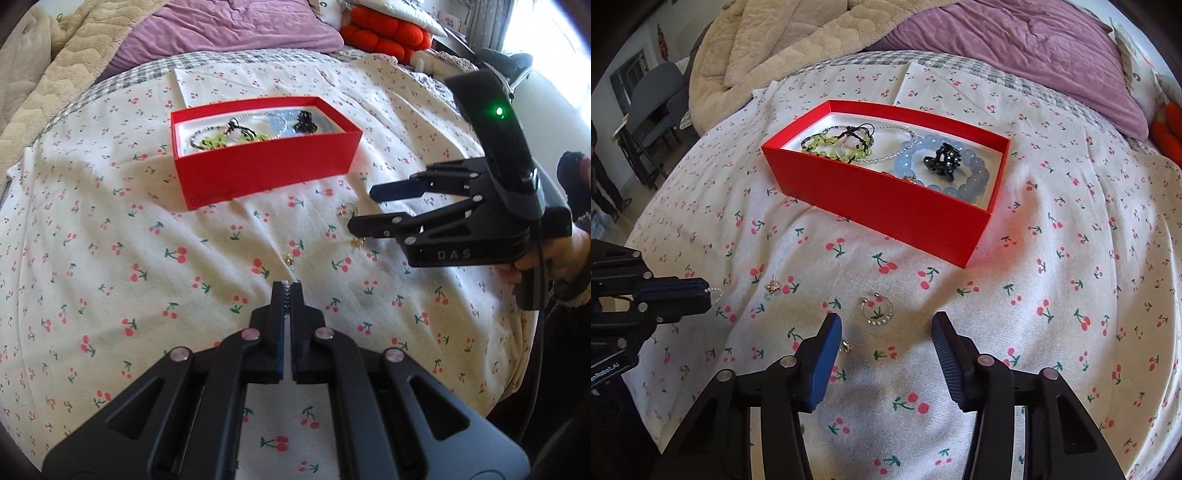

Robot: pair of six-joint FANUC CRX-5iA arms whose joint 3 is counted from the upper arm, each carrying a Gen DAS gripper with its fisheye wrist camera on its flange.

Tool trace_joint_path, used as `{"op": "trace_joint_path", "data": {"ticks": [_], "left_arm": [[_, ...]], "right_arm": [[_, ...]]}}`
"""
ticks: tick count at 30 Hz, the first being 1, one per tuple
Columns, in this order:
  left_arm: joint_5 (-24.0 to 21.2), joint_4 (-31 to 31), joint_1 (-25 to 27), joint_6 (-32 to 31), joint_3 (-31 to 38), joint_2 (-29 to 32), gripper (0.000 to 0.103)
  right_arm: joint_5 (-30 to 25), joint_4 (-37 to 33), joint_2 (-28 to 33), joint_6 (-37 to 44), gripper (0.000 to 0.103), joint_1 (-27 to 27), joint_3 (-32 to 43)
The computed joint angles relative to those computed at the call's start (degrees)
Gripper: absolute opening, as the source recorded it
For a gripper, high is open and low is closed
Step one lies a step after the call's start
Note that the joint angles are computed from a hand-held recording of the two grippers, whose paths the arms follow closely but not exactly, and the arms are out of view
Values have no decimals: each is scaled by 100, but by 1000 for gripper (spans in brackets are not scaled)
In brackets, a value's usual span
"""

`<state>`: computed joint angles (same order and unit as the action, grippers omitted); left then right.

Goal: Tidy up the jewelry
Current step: 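Grasp the pearl hoop earring with the right tool while the left tool holds the ring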

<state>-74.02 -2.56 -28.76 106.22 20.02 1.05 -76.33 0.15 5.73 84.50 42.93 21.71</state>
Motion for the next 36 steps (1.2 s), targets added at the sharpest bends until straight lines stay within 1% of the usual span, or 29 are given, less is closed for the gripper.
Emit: {"op": "trace_joint_path", "data": {"ticks": [1, 3, 4, 5, 7, 13, 15, 21, 25, 31, 36], "left_arm": [[3, 11, 14, 13, 7, -9, 3], [-17, 6, 29, 17, 53, 9, 3], [-34, -9, 39, 18, 75, 16, 3], [-58, -28, 50, 28, 120, 40, 3], [-98, -58, 69, 66, 171, 60, 3], [-151, 16, 186, 188, 201, 46, 3], [-159, 46, 222, 209, 223, 54, 3], [-137, 103, 315, 327, 280, 28, 3], [-106, 162, 398, 381, 377, 47, 3], [-65, 257, 480, 472, 696, 201, 3], [-23, 294, 540, 503, 1072, 456, 3]], "right_arm": [[7, -4, 15, -23, 46, 4, 12], [-55, -41, 86, -80, 36, -2, 76], [-125, -26, 143, -122, 26, 3, 123], [-203, 14, 200, -183, 22, 17, 165], [-218, 97, 218, -264, 20, 50, 154], [-212, 286, 220, -71, 18, 228, 105], [-230, 207, 234, -77, 18, 212, 160], [-366, -251, 295, -198, 18, 0, 593], [-339, -310, 276, -275, 18, -41, 772], [-330, -420, 360, -424, 18, -106, 1158], [-368, -542, 545, -613, 18, -184, 1557]]}}
